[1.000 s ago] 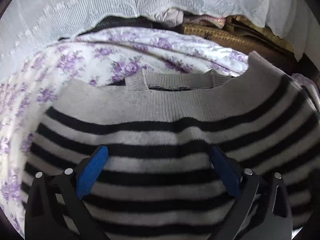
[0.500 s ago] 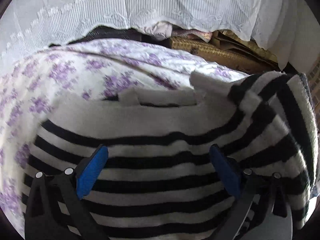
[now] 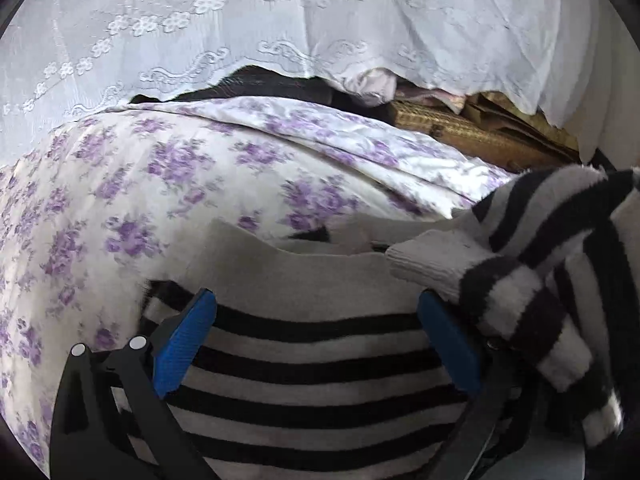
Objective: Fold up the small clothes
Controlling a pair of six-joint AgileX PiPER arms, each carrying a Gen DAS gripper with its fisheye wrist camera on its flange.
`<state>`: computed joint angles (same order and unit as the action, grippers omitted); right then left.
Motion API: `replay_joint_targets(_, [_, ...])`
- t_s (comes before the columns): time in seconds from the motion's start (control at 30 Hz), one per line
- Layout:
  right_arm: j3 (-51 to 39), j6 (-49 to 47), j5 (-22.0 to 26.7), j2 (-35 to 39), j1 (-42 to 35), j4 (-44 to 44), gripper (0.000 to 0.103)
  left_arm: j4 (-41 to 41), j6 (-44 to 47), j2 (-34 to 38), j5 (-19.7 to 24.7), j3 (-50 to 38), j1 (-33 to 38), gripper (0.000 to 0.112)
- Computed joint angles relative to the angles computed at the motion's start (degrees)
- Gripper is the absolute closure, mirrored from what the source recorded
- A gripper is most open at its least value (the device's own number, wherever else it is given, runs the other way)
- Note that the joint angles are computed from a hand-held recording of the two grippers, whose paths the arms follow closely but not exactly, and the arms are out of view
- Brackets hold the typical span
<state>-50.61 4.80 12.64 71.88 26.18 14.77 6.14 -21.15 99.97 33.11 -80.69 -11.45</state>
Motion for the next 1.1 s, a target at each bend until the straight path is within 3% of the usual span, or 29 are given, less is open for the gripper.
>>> replay_joint_targets(0.27, [-7.8, 33.8, 1.2, 6.9, 10.7, -33.0, 0.075, 10.7, -4.4, -4.2, -2.4, 2.8, 4.2, 0.014])
replay_joint_targets(0.53, [-14.3, 49.8, 3.9, 13.7, 17.7, -48.9, 0.075, -4.2, 10.9, -3.8, -4.0, 3.4, 13.7, 0.014])
replay_joint_targets(0.73, [-16.9, 52.0, 4.9, 16.2, 20.3, -50.9, 0.075, -11.1, 18.1, -3.2, -5.3, 3.5, 17.9, 0.014])
replay_joint_targets(0.87, [-17.3, 50.6, 4.7, 17.6, 21.1, -49.6, 0.075, -17.5, 23.4, -0.2, -3.6, 1.3, 20.8, 0.014])
replay_joint_targets(1.1, [-19.7, 34.7, 5.7, 22.5, 20.8, -35.0, 0.075, -15.5, 18.6, 5.7, -1.0, -2.7, 23.4, 0.014])
